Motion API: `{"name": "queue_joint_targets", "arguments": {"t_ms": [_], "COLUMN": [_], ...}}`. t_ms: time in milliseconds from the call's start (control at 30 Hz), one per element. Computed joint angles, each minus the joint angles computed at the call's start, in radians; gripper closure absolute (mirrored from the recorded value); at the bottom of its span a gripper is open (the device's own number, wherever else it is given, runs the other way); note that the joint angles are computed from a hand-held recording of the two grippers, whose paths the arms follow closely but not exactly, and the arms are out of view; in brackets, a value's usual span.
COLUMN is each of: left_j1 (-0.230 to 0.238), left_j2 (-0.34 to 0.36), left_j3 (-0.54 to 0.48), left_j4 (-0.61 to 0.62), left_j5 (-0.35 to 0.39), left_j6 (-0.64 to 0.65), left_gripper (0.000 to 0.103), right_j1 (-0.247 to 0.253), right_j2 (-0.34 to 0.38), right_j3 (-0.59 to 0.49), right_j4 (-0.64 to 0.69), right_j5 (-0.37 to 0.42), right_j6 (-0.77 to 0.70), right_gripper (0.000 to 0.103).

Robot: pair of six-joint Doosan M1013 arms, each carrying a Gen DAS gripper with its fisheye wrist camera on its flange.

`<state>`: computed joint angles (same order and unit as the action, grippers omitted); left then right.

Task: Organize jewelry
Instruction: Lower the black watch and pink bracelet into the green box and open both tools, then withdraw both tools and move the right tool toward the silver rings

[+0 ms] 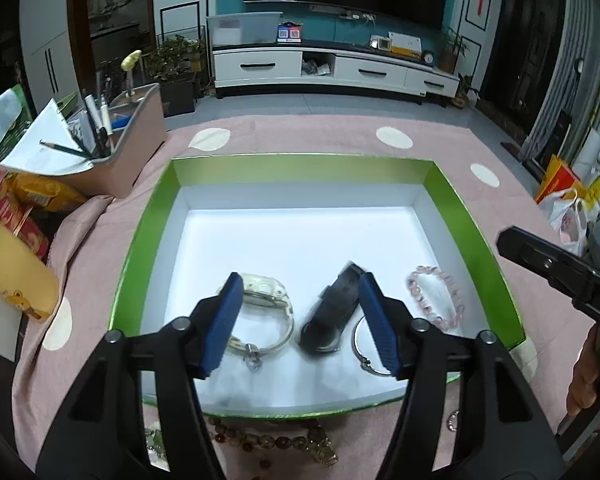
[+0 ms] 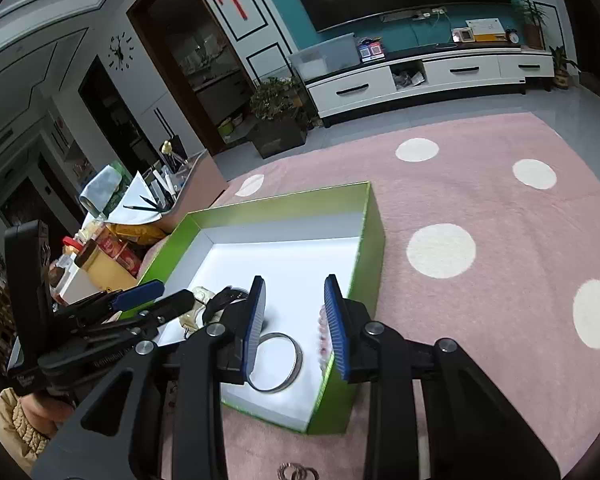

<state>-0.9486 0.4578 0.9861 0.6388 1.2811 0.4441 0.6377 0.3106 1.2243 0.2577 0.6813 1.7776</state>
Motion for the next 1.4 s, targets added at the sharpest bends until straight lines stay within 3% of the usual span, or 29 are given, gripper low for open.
{"name": "queue_joint_targets", "arguments": {"t_ms": [267,367,433,533,733,967,1400], "left_j1": [-0.024,-0.042,-0.055,-0.073,-0.111,-0.156,-0.188], "left_j2": [-0.06,-0.086,-0.099,-0.123,-0.169,-0.196,-0.223], "left_j3": [0.074,0.11,0.129,0.165,0.234,0.285,0.351], "left_j4": [0.028,0.052,0.07,0.088,0.099,0.082,0.008], "left_j5": [0.007,0.036,0.064,0.1,0.149,0.155,0.078], "left_j6": [-0.086,-0.13,-0.153,-0.198,-0.269,-0.298,-0.365], "left_gripper": [0.02,0.013,0.009,0.006,0.004,0.004,0.004], "right_j1": [-0.003,0.005,0.015,0.032,0.066,0.103,0.149], "right_j2": [-0.064,-0.083,-0.099,-0.121,-0.151,-0.177,-0.186], "right_j3": [0.076,0.096,0.113,0.139,0.171,0.198,0.229], "right_j4": [-0.001,-0.033,-0.066,-0.122,-0.214,-0.266,-0.278], "right_j5": [-0.024,-0.02,-0.018,-0.018,0.014,0.039,0.103], "right_j6": [0.024,0.043,0.06,0.087,0.107,0.106,0.086], "right_gripper": [0.068,0.067,0.059,0.057,0.057,0.057,0.057]}}
